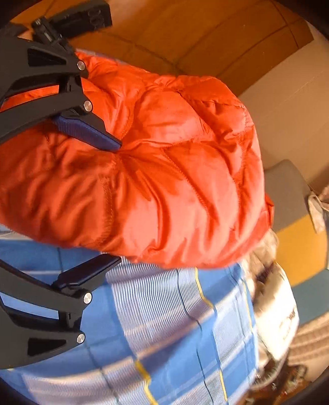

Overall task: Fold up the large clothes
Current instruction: 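Lower the orange bundle onto the bed and open both tools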

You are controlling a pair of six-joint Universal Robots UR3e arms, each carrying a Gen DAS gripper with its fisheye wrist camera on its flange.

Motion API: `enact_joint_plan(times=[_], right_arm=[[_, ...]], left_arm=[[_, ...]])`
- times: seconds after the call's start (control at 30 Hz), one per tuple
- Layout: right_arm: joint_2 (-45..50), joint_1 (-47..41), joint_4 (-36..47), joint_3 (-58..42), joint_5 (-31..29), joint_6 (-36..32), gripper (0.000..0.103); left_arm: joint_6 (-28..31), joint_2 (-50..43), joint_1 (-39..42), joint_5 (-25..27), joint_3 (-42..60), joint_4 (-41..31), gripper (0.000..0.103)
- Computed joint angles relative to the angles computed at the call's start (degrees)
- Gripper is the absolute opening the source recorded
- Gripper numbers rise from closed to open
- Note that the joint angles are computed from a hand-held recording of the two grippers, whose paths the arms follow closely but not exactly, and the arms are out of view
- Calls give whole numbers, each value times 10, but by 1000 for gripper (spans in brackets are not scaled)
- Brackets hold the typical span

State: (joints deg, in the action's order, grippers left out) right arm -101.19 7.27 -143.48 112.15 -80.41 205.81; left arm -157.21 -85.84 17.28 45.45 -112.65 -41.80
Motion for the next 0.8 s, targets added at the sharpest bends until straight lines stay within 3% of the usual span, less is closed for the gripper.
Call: enact_joint_plan(times=[0.13,0.27,0.53,0.77,0.8], right_arm=[[-16,79,45,-37,-119,31,89],[-24,147,87,-62,-197,61,90],[-42,260,150,-85,-315,136,90],[4,394,261,-172,-447,249,97],[12,412,279,-186,-462,265,99]], left_arm=[[15,85,14,27,-46,1,72],[-18,143,6,66,-74,24,78],[-10,322,44,96,-143,-49,91],[15,456,96,88,-165,-153,101],[10,454,91,95,-168,-143,101]])
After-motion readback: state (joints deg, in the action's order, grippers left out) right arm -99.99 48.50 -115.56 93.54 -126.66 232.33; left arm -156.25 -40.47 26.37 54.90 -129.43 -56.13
